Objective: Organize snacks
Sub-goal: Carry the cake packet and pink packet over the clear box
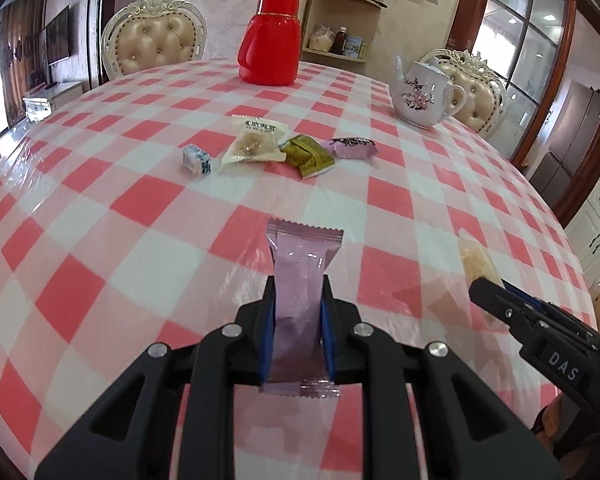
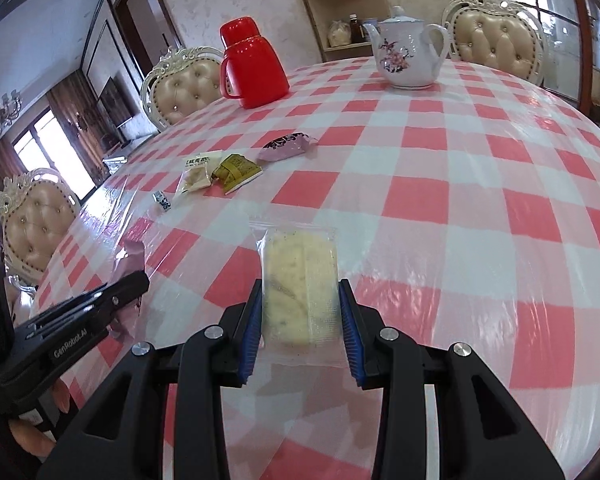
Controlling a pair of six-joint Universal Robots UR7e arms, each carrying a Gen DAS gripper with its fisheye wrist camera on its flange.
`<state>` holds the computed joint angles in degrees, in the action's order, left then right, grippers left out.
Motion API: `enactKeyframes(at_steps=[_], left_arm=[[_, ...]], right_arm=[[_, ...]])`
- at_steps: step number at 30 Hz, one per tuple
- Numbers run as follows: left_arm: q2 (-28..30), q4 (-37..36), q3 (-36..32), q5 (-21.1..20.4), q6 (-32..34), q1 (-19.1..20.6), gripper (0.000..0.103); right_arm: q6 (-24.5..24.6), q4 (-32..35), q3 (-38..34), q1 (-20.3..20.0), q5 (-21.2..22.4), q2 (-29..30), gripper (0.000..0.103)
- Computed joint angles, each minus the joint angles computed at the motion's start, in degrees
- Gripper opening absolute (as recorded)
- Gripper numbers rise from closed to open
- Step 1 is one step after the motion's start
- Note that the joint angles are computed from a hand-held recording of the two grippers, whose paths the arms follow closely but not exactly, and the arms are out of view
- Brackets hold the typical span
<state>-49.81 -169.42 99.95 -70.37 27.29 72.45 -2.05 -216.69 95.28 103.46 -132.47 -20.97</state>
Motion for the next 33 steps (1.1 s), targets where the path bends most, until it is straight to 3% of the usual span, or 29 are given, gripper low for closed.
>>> enactKeyframes(at_steps=[14, 21, 33], left_arm=[[-6.1, -5.2, 8.6, -5.0, -1.4, 1.0, 0.020], [-10.7, -6.0, 13.1, -8.1, -4.1, 2.5, 0.020], [-19.4, -7.1, 21.9, -4.7, -2.1, 2.3, 0.020]], right_arm=[[4.1, -4.8, 4.0, 3.2, -0.7, 1.6, 0.036], [7.6, -8.2, 7.7, 4.8, 2.2, 2.1, 0.036], [10.0, -8.7, 9.5, 8.9, 2.9, 4.5, 0.036]])
